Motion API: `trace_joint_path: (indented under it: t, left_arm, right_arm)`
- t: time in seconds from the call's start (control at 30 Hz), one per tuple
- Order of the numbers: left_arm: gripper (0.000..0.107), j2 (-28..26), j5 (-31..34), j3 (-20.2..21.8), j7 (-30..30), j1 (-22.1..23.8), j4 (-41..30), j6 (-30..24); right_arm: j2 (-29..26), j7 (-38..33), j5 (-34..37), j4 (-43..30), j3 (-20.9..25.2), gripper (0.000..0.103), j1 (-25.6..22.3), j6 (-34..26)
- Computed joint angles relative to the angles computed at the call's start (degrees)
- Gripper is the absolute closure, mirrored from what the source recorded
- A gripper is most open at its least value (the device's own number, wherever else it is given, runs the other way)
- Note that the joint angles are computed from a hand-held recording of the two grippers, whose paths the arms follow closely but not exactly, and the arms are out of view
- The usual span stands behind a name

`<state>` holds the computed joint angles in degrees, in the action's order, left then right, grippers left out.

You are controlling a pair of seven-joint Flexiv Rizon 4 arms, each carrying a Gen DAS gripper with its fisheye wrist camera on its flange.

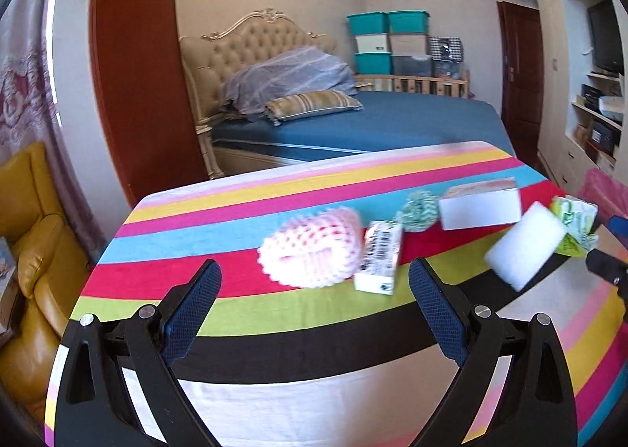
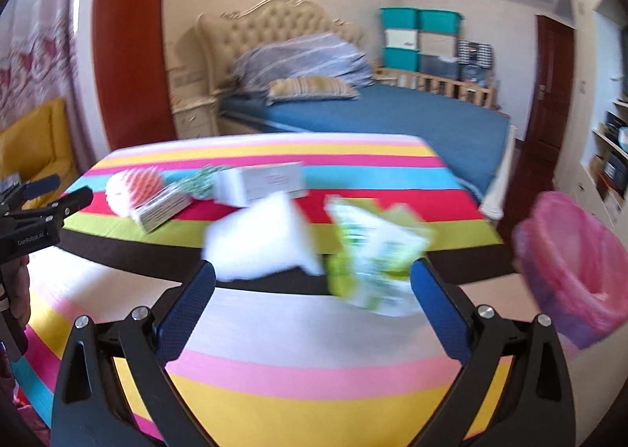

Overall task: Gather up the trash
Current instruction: 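Grasp the green-printed plastic bag with the right tool while the left tool grasps a foam block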

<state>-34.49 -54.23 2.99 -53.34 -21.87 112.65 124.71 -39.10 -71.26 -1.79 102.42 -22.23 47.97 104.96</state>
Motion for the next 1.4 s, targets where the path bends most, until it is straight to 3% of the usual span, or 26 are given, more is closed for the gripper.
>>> trace_joint_path:
  t: [0.2, 0.3, 0.4, 0.5, 0.6, 0.7, 0.83, 0.97, 1.07, 1.1, 1.17, 1.2, 1.3, 1.4]
  left_arm:
    - [0.017, 1.1, 2.0, -0.6, -3.0, 1.8, 2.4, 0.3]
    - [0.017, 1.5, 3.7, -0.7, -5.2, 2.4, 3.7, 0.6]
    - [0.017, 1.9, 5.3, -0.8, -7.1, 3.0, 4.6, 0.4]
    - [0.017, 2.0, 7.6, -0.9, -8.8, 3.5, 5.1, 0.0]
    - [0.017, 1.6, 7.7, -0.1, -8.5, 2.5, 4.4, -0.9]
    - [0.017, 1.5, 9.1, 0.0, -9.1, 2.4, 4.2, -1.3]
    - [0.017, 1.6, 10.7, -0.1, -9.7, 2.3, 3.7, -3.0]
    - [0.017, 1.5, 14.2, 0.0, -10.2, 2.3, 2.6, -6.6]
    - [0.017, 0.7, 15.4, 1.1, -9.8, 0.8, 0.5, -10.2]
    - [0.017, 0.5, 16.0, 1.4, -9.9, 0.4, -0.3, -11.7]
    - [0.017, -0.1, 17.9, 1.7, -10.6, 0.0, -1.9, -14.1]
    - [0.017, -0.5, 18.6, 2.1, -10.8, -0.4, -3.0, -15.3]
    - [0.017, -2.2, 21.1, 2.5, -11.3, -1.0, -6.7, -19.3]
    - [0.017, -3.5, 23.6, 0.3, -12.1, 0.7, -10.5, -24.4]
  right_arm:
    - [-2.9, 5.3, -3.1, -6.2, -3.3, 0.006, 2.9, -9.0]
    - [-3.5, 8.4, -4.8, -7.2, -3.6, 0.006, 2.7, -10.4]
    - [-2.4, 10.2, -6.4, -5.4, -3.3, 0.006, 2.4, -9.3]
    - [-1.6, 11.8, -5.0, -0.3, -8.4, 0.006, 5.9, -3.1]
    - [-1.6, 10.4, -1.4, 3.1, -13.3, 0.006, 8.9, -1.2]
    - [-0.9, 10.9, 0.2, 2.7, -11.8, 0.006, 6.1, -4.1]
    - [-1.7, 11.9, -3.7, -1.6, -6.1, 0.007, -0.7, -8.2]
    - [-2.5, 12.6, -8.7, -6.8, 0.8, 0.014, -7.2, -14.5]
    - [-2.5, 9.9, -8.3, -8.5, 5.9, 0.044, -11.1, -16.2]
    - [-2.2, 13.2, -11.4, -6.8, 4.7, 0.058, -10.8, -13.3]
    - [-1.7, 15.2, -11.7, -3.4, 0.1, 0.065, -7.5, -7.8]
    - [-1.7, 15.5, -11.2, -2.3, -1.3, 0.08, -6.4, -6.3]
    - [-1.3, 15.5, -7.3, 0.6, -4.7, 0.081, -3.4, -2.4]
    - [-1.6, 14.0, -2.9, 2.1, -7.6, 0.082, -0.6, 0.7]
